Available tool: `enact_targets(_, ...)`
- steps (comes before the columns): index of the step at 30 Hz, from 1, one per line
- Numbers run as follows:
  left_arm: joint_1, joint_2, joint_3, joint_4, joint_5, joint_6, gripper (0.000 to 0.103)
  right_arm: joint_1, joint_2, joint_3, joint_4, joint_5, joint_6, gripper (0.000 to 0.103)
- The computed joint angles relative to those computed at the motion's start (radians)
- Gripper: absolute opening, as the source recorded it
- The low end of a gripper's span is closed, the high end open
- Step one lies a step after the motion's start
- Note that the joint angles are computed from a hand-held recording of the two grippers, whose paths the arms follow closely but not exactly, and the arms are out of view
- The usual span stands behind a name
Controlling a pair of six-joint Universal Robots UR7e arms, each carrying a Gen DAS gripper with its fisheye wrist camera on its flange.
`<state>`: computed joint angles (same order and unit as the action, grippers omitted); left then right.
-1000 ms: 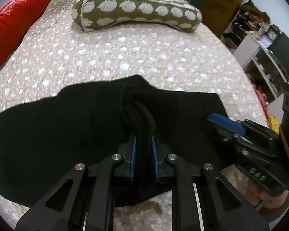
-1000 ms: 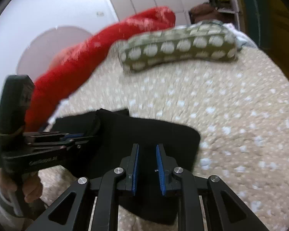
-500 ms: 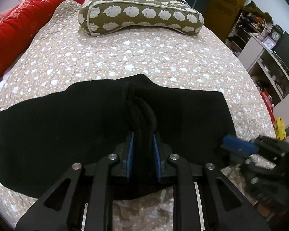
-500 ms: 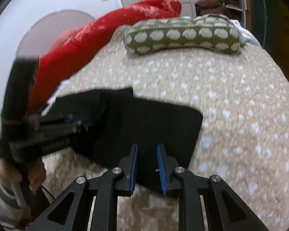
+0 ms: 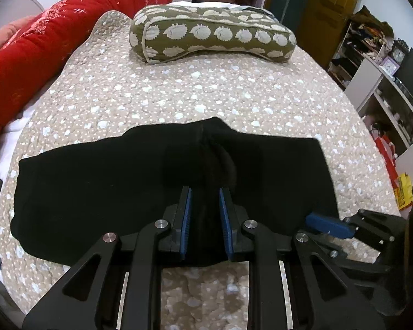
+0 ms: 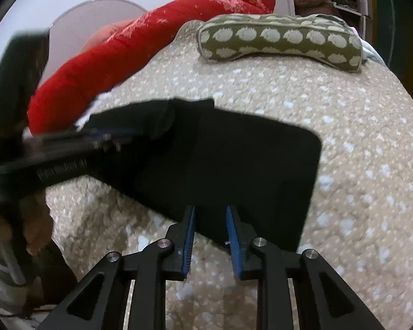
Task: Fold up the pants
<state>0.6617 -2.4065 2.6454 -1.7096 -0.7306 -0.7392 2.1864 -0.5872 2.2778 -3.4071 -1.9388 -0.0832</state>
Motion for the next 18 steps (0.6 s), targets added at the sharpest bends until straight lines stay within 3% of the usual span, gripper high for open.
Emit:
enact_targets(5,-0.040,0.001,-0.001,-0.018,0.004,-0.002,0.022,-0.004,-0.041,0.009,0.003,0.024,0.008,0.022)
enact_targets(12,0.083,0.164,0.035,-0.254,0.005,0.113,0.022,-0.022,-0.017,-0.046,0.038,-0.003,0.030,0.023)
enact_targets(16,0.152,0.188,0.054,-0.364,-0.002,0.175,0.045,-0.029,0.020,-0.105,0.074,-0.014,0.019,0.023)
enact_targets(18,0.180,0.193,0.058,-0.416,-0.011,0.212,0.048,-0.040,0.037,-0.138,0.099,-0.010,0.012,0.023)
